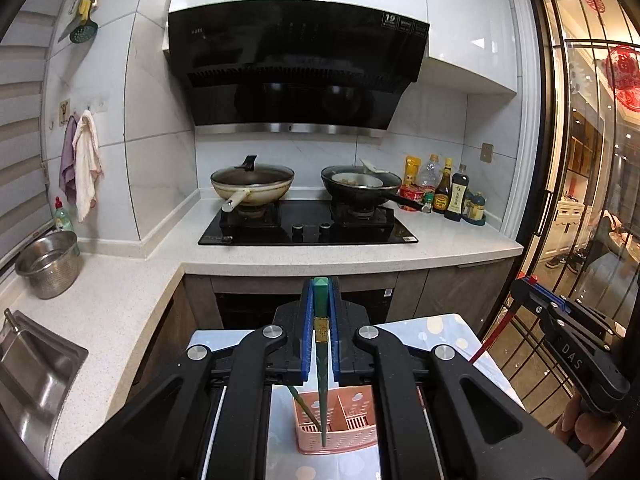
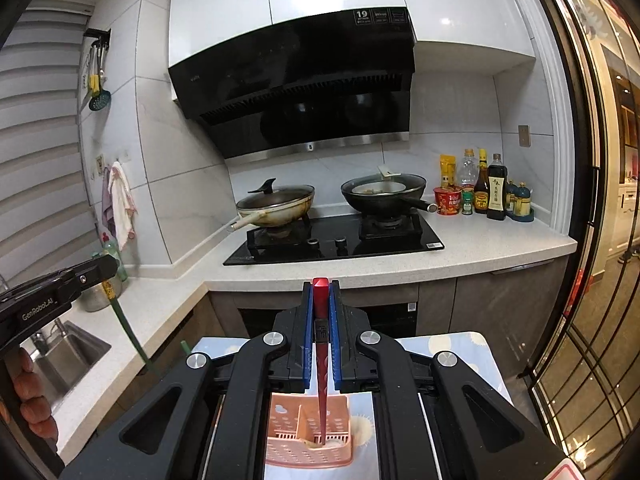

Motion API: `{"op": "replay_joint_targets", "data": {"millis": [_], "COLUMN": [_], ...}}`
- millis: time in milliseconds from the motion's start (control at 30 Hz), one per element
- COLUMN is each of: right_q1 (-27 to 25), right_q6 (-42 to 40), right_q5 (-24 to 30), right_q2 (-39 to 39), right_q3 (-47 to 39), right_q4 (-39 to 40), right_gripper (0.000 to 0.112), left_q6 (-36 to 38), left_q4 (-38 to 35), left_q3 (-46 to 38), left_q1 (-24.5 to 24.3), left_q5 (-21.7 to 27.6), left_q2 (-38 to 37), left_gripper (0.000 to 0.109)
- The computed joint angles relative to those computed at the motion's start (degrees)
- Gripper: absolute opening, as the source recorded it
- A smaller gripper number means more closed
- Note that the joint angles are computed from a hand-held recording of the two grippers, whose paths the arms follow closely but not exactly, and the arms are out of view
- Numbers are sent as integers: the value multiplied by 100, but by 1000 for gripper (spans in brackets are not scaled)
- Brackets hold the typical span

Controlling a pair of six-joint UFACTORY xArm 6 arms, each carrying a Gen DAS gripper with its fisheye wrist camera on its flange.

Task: Organize utensils
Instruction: 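Lift and carry both chopsticks over the pink holder with both tools, then open both tools to drop the chopsticks into the pink holder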

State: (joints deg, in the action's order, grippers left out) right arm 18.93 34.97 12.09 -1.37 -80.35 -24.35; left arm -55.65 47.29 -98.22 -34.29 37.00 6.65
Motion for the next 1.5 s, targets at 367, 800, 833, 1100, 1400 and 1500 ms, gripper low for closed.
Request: {"op": "replay_joint_targets", "data": {"millis": [367, 800, 833, 1100, 1400, 1500], "right_q1": [-34, -35, -34, -9, 0, -2], "right_q6": [-264, -434, -500, -810, -897, -661], "right_q5": [-51, 46, 67, 250, 347, 321], "right_q2": [341, 564, 592, 843, 1071, 1017], "right_q3": [-145, -428, -444, -567, -568, -447], "right_q4": [292, 526, 609, 955, 1011, 735], "right_gripper": [7, 7, 7, 7, 9, 19], "left_q6": [126, 293, 306, 338, 548, 213], "left_q4": [-94, -237, -277, -516, -1004, -718], "left_q3": [-60, -569, -567, -490, -357, -265], "left_q1": [111, 150, 158, 231, 330, 308], "left_q5": [-177, -93, -97, -156, -235, -136], "left_q2": [88, 396, 416, 566, 695, 660], "left_gripper": [7, 7, 7, 7, 11, 52]}}
